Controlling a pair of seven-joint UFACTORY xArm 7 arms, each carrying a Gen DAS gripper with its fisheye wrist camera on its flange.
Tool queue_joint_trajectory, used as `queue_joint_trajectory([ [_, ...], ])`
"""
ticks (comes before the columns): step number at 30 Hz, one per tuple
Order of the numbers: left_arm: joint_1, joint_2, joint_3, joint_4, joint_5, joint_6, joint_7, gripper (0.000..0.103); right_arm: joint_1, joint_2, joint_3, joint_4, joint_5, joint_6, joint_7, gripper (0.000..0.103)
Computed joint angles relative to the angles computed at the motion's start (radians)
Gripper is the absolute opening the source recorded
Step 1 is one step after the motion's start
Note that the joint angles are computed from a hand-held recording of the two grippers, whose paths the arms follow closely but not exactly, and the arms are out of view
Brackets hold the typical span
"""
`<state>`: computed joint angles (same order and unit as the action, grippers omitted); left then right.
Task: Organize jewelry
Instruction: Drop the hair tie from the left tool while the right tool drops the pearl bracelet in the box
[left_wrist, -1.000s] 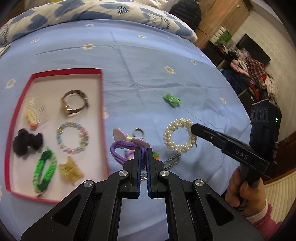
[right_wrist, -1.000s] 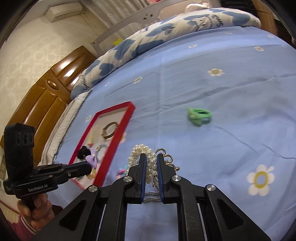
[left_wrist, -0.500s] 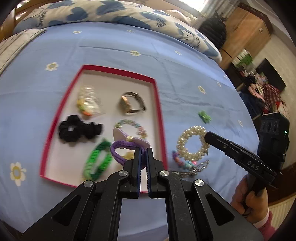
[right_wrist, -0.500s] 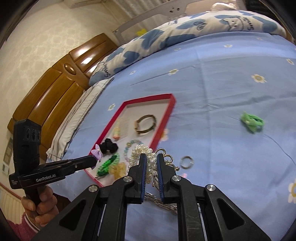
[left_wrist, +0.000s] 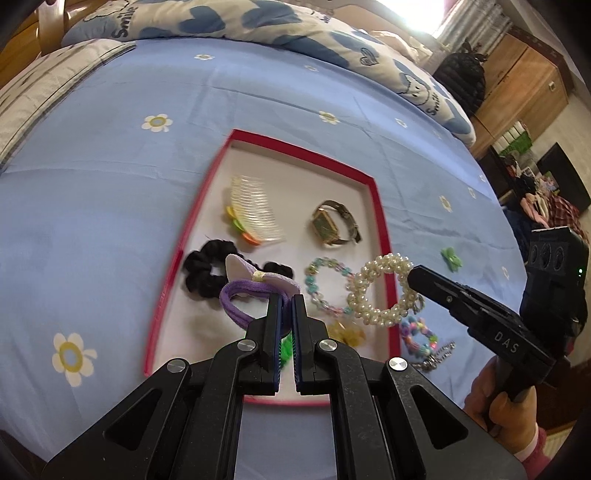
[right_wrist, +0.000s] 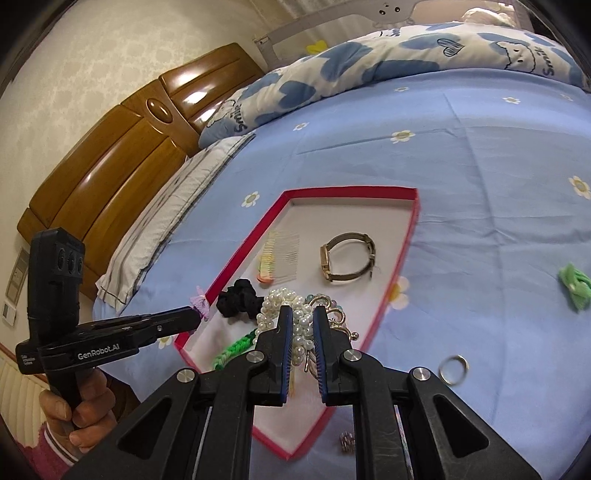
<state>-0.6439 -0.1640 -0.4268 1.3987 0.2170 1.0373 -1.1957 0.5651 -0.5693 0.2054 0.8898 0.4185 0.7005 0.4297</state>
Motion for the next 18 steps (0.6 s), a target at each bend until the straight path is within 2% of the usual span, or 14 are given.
queue_joint_trajectory([
  [8, 0.007, 0.050, 0.021, 0.017, 0.011, 0.017, 0.041, 0.004, 0.000, 0.108, 0.018, 0.039, -0.017, -0.023, -0.008, 0.011],
  [18, -0.030, 0.115, 0.047, 0.039, 0.012, 0.058, 0.064, 0.004, -0.003, 0.188, 0.034, 0.066, -0.053, 0.004, -0.017, 0.011],
])
